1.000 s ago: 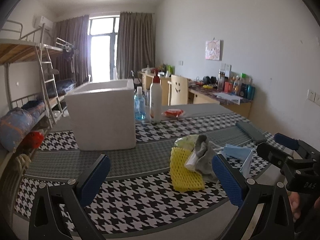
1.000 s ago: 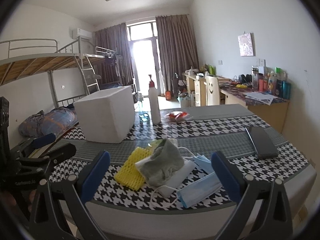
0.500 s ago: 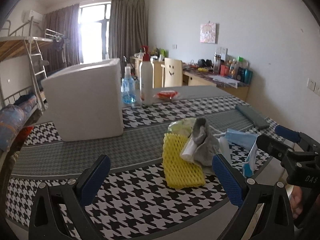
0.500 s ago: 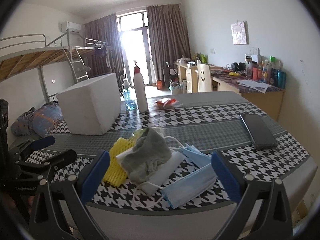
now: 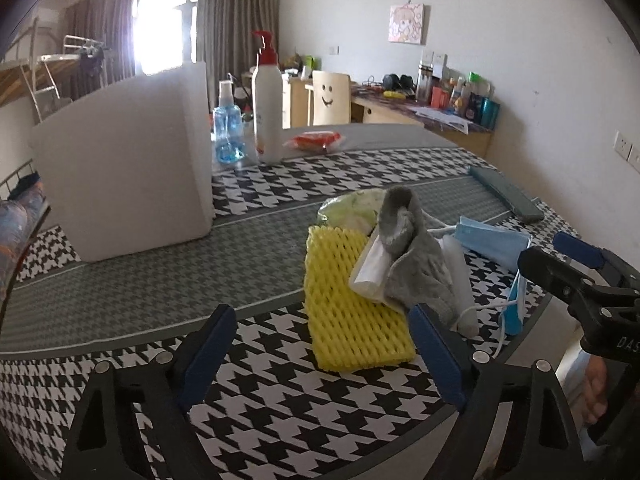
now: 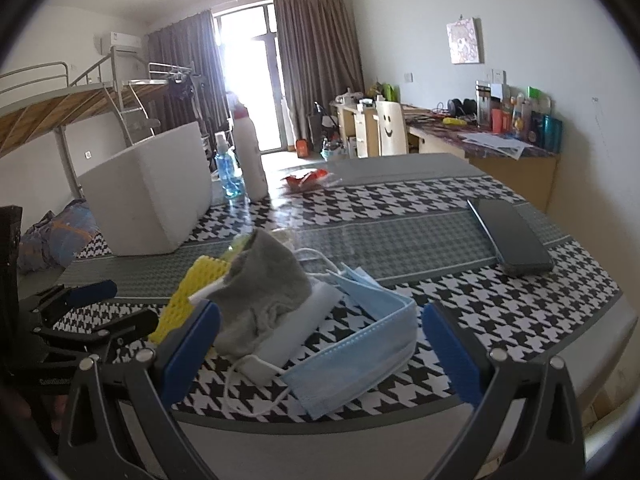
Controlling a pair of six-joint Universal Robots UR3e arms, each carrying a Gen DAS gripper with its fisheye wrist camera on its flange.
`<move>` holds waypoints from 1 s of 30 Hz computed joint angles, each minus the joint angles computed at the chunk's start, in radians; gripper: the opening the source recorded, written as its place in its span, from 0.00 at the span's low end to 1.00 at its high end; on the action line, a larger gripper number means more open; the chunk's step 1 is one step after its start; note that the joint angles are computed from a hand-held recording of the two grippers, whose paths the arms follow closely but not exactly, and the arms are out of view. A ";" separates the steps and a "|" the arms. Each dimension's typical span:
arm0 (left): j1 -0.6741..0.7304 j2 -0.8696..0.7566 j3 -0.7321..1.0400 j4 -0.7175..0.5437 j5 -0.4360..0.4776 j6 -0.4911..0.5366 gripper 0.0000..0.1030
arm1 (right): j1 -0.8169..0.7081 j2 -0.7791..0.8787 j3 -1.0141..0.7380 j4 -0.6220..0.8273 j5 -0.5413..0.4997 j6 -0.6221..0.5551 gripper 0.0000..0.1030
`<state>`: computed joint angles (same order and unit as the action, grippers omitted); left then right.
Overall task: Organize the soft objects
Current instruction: 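Grasp the blue face mask with the right tool while the left tool grasps the yellow foam net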
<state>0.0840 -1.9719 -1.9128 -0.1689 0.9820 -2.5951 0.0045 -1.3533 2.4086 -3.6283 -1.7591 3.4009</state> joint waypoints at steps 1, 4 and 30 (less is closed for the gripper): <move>-0.005 -0.004 0.007 -0.008 0.007 0.000 0.85 | -0.006 0.001 0.003 0.000 0.005 0.001 0.99; -0.022 -0.025 0.039 -0.031 0.029 -0.006 0.81 | -0.018 0.004 0.007 0.004 0.013 0.008 0.99; -0.079 -0.095 0.130 -0.131 0.039 0.034 0.19 | -0.145 -0.028 0.072 0.067 0.082 0.008 0.76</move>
